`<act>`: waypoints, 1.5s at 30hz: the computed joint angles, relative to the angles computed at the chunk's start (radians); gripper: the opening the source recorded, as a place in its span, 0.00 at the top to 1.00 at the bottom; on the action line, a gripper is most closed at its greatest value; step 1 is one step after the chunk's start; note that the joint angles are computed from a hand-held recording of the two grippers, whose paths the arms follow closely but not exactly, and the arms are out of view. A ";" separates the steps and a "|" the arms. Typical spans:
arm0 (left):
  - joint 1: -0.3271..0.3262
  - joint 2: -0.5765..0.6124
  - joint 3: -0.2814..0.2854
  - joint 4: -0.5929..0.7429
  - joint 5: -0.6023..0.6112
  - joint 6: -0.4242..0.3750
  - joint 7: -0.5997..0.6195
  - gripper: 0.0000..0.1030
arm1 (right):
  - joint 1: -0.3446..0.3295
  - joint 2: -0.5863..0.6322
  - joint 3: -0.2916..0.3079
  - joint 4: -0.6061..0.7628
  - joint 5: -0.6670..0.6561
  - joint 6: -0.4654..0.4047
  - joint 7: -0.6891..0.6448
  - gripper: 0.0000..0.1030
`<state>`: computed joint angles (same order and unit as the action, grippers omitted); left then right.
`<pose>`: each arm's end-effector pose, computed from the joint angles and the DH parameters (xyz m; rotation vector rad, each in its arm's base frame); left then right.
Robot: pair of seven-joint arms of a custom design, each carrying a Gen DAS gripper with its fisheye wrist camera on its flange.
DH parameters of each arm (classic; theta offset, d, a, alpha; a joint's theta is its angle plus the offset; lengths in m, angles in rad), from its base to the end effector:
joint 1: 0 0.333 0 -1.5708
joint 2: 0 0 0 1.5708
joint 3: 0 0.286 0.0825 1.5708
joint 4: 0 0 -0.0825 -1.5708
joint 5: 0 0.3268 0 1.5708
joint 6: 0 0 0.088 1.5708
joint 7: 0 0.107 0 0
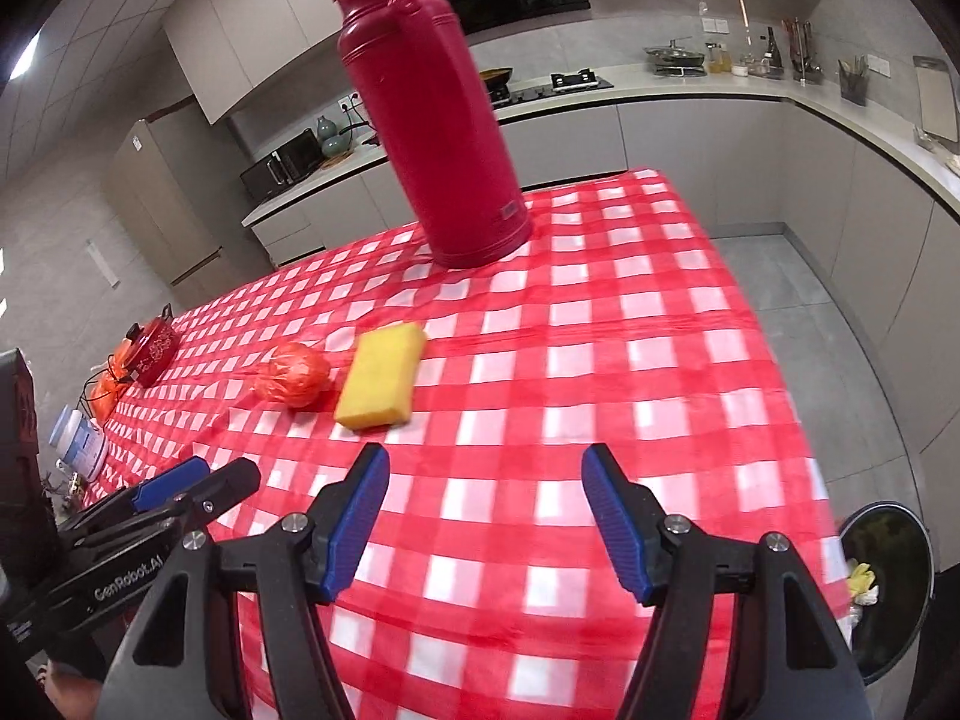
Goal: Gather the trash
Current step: 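Return both tools to the table toward the orange bag and sponge, then grasp the orange plastic bag with the left tool while the right tool grasps the yellow sponge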
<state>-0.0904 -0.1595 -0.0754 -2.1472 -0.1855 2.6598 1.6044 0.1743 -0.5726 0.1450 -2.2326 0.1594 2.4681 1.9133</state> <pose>0.4972 -0.0799 0.5420 -1.8280 1.9569 -0.8179 0.3627 0.1371 0.6580 -1.5916 1.7508 -0.3735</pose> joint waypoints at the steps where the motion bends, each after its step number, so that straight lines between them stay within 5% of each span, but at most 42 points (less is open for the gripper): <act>1: 0.005 0.007 0.004 0.006 0.003 0.000 0.001 0.36 | -0.003 0.017 0.012 0.013 -0.006 0.001 0.009 0.33; 18: 0.116 0.214 -0.017 0.219 -0.014 -0.047 0.085 0.36 | 0.039 0.246 0.052 0.197 -0.135 0.014 0.151 0.30; 45: 0.191 0.583 -0.094 0.644 0.079 -0.192 0.062 0.36 | 0.150 0.580 -0.031 0.469 -0.196 -0.018 0.195 0.29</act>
